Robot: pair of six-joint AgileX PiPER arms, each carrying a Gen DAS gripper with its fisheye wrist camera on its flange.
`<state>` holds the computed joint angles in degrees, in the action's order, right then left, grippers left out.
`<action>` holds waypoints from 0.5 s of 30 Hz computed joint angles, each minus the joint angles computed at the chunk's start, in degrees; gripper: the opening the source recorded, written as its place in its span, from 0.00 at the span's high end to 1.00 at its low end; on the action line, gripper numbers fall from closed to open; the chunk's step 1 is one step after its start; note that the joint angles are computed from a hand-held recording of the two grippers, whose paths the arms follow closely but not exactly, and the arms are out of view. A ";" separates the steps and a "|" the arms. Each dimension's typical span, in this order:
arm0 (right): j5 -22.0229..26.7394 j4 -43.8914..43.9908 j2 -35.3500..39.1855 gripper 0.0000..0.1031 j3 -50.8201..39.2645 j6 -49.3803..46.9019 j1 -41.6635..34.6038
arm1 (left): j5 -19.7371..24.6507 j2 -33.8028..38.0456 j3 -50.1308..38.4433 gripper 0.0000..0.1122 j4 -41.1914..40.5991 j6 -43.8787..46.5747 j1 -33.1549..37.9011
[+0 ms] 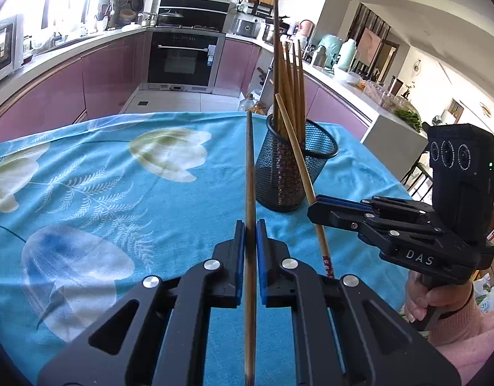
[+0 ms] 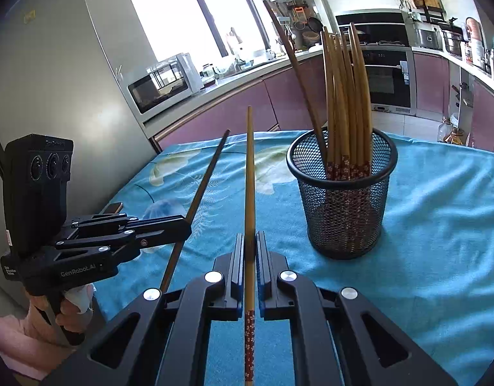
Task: Organize utensils
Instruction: 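Lift the right tool's chopstick upright above the cup while the left tool lifts its own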
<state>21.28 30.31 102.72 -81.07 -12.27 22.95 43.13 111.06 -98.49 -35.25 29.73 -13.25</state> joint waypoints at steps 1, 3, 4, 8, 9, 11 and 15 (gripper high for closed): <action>-0.20 0.55 -0.24 0.94 0.30 -0.46 -0.08 | -0.02 -0.24 0.10 0.93 -0.25 0.19 -0.02; -0.55 1.57 -0.76 0.94 0.87 -1.40 -0.33 | -0.16 -0.66 0.33 0.93 -0.65 0.47 -0.15; -0.82 1.82 -1.02 0.94 1.13 -1.65 -0.35 | -0.26 -1.00 0.60 0.93 -1.02 0.72 -0.16; -1.79 2.81 -1.88 0.94 2.05 -2.52 -0.31 | -0.45 -1.61 0.80 0.93 -1.68 1.10 -0.25; -2.02 3.28 -2.14 0.94 2.37 -3.04 -0.41 | -0.65 -1.83 0.95 0.93 -1.60 1.03 -0.36; -2.32 4.52 -2.64 0.94 3.07 -4.33 -0.64 | -0.76 -1.98 0.95 0.93 -1.42 0.81 -0.53; -2.37 7.01 -3.31 0.94 3.73 -6.78 -1.27 | -1.15 -2.21 0.92 0.93 -0.93 0.16 -0.96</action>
<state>18.90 37.32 99.41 -77.34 -19.05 21.68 41.98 108.85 -97.58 -36.18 29.89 -14.21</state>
